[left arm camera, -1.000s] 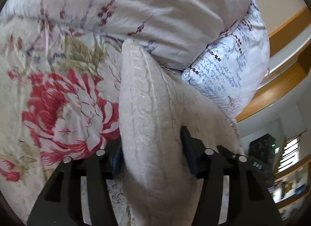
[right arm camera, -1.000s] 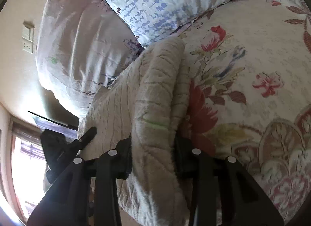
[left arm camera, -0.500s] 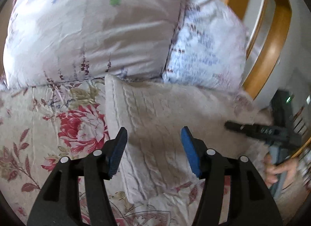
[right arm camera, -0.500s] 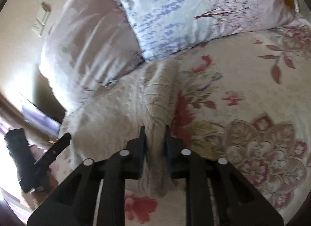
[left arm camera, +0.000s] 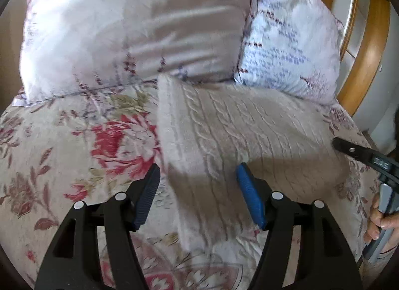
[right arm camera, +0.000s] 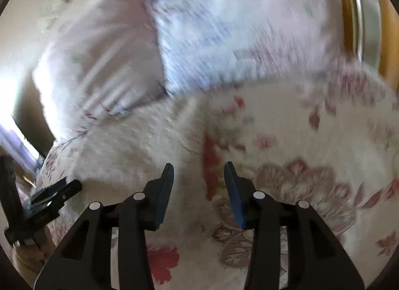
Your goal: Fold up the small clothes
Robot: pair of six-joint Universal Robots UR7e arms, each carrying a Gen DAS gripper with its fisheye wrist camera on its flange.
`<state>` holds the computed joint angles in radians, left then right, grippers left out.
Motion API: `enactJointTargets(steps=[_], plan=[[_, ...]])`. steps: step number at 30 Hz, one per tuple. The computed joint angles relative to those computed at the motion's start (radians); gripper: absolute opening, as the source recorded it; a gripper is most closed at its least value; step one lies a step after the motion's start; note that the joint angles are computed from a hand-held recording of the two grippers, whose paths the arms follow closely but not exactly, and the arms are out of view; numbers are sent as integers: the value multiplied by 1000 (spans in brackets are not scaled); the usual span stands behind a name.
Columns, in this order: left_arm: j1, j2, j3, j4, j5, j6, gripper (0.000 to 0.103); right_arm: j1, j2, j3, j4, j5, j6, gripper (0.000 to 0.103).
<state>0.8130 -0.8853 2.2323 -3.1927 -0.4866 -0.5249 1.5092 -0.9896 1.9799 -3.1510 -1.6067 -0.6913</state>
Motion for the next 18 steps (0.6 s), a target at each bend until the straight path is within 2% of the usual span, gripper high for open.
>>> enactJointTargets(steps=[3, 6, 12, 18], plan=[[-10, -22, 24, 46, 22, -52, 64, 6, -28, 36, 23, 48, -92, 44], [-3, -32, 31, 72, 16, -70, 66, 23, -15, 48, 19, 13, -164, 44], [-4, -19, 30, 108, 47, -79, 71, 36, 32, 34, 12, -96, -192, 44], [3, -4, 20, 144, 67, -96, 72, 41, 49, 55, -52, -145, -234, 45]])
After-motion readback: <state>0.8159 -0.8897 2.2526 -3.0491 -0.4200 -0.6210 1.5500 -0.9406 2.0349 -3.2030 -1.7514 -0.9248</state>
